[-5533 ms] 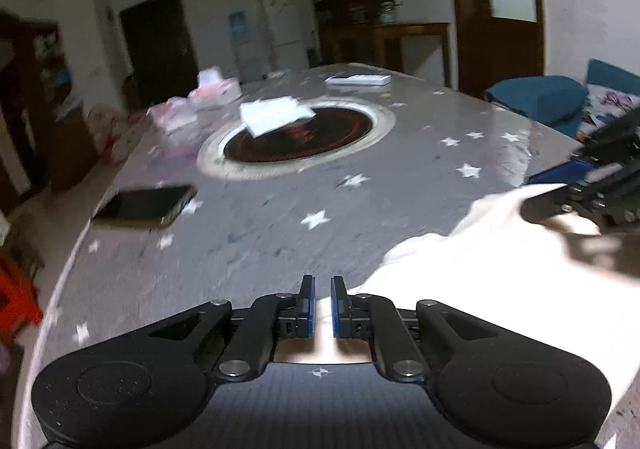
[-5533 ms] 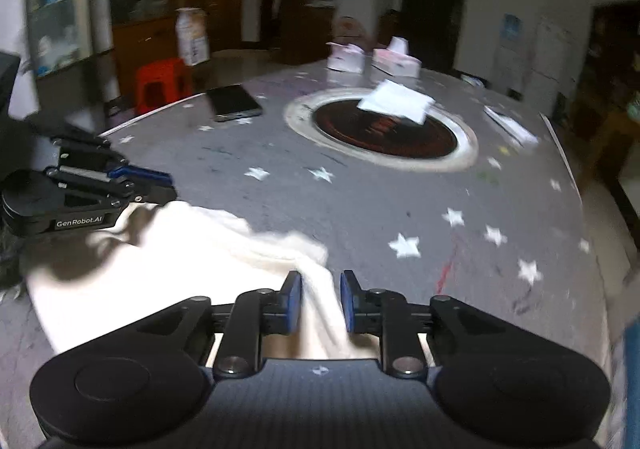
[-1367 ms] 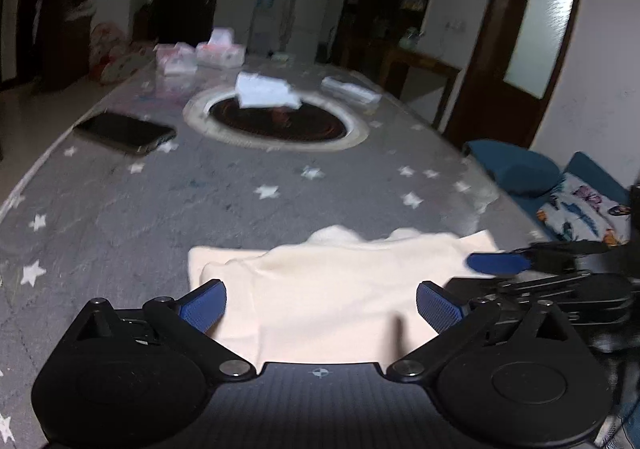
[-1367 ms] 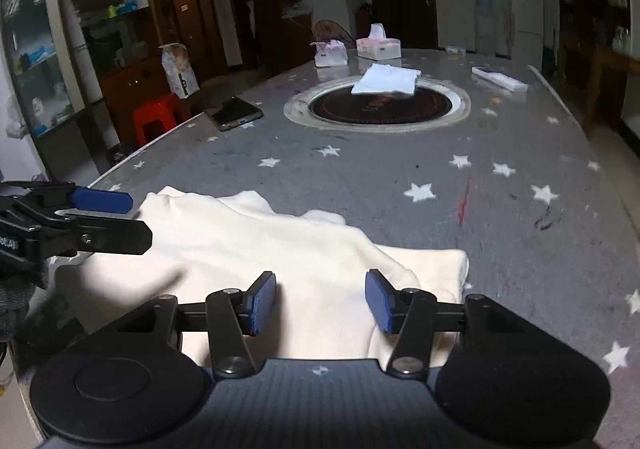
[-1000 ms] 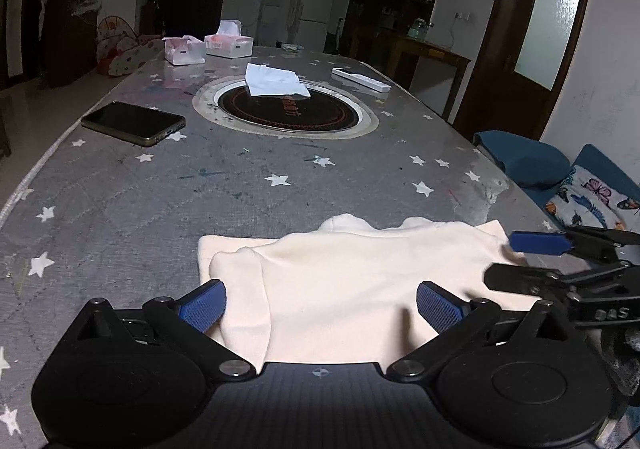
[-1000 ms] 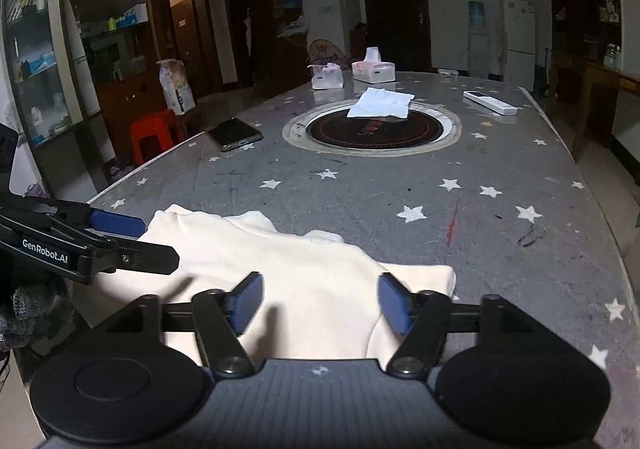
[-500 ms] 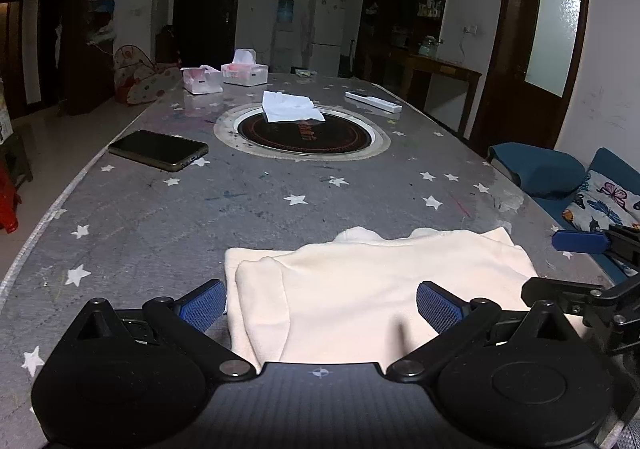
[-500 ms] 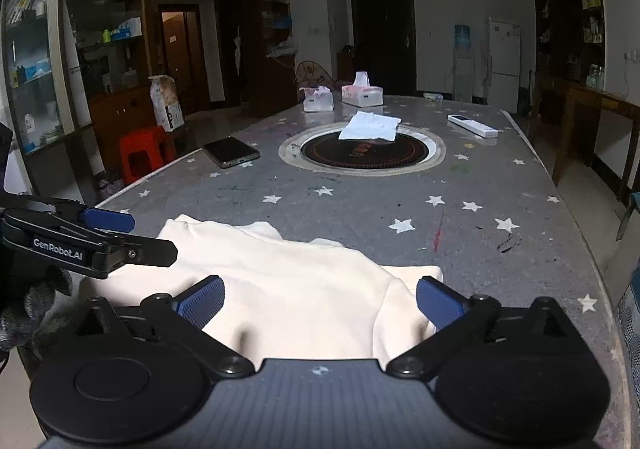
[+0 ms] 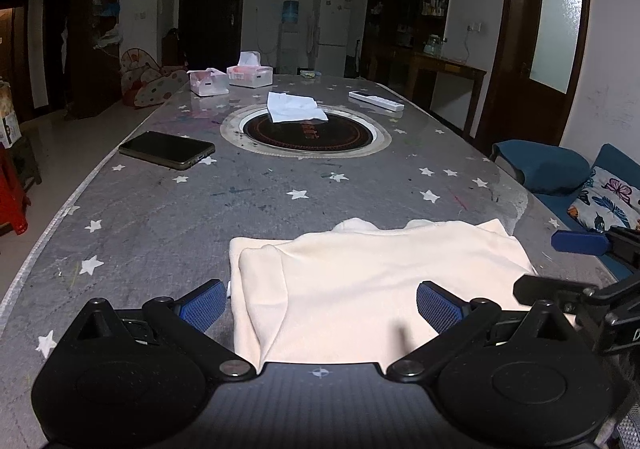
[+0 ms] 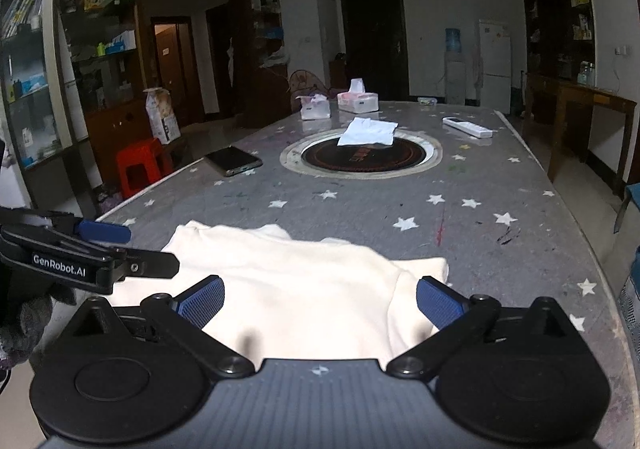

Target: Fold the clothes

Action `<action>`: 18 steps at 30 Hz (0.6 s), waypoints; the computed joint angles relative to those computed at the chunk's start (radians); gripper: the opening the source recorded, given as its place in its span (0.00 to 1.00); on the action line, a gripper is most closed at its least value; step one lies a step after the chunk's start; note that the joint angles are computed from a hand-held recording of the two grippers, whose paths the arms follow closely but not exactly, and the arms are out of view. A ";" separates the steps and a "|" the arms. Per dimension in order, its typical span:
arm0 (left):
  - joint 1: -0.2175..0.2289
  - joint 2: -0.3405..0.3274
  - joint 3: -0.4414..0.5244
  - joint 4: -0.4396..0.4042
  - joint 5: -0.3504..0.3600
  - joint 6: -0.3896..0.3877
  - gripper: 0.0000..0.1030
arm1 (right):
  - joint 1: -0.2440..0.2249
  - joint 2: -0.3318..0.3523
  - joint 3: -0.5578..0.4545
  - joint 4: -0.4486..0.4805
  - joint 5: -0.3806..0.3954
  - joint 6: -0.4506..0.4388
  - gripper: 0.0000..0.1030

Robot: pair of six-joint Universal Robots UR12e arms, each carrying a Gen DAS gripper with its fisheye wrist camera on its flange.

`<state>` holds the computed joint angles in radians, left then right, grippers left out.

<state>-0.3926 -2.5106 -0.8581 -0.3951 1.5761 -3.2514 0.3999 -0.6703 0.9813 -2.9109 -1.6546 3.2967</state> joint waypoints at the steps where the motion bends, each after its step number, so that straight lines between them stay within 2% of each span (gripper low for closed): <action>1: -0.001 0.002 -0.005 0.005 0.002 0.000 1.00 | 0.001 -0.001 0.000 0.009 -0.002 -0.006 1.00; 9: -0.005 0.013 -0.023 0.004 0.009 -0.004 1.00 | 0.010 -0.006 0.002 0.032 -0.024 -0.017 1.00; 14: -0.002 0.017 -0.030 -0.005 0.035 -0.032 1.00 | 0.015 0.002 -0.012 0.045 0.009 -0.040 1.00; 18: 0.005 0.023 -0.041 -0.008 0.056 -0.056 1.00 | 0.022 0.014 -0.035 0.065 0.058 -0.103 1.00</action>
